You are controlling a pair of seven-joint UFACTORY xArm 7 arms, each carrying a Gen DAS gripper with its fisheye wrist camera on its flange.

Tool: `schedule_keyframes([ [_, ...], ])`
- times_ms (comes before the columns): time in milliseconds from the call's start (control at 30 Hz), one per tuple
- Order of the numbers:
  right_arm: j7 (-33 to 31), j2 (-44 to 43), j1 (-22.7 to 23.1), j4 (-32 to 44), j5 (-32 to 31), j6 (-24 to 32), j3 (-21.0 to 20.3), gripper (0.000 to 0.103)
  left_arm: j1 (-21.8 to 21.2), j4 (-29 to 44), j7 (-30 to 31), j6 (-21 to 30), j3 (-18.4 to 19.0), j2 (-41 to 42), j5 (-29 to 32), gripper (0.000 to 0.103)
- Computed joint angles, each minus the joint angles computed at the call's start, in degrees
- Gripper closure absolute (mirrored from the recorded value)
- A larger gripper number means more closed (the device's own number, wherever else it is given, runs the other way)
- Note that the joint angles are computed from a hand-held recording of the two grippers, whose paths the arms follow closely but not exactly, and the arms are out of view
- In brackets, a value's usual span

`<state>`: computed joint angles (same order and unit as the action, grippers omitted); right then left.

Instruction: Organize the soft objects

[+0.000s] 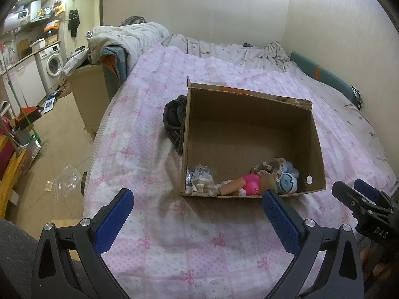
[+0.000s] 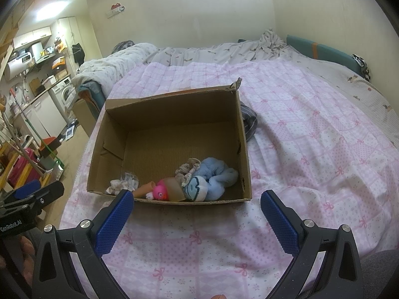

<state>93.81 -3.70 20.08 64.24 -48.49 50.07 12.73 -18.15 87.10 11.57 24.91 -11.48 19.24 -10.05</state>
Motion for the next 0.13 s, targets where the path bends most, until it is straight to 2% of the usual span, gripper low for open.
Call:
schedule_keyframes([
  [133, -0.1, -0.1, 0.0, 0.1, 0.1, 0.1, 0.0, 0.0, -0.1, -0.2, -0.2, -0.1, 0.1, -0.1, 0.2, 0.001],
])
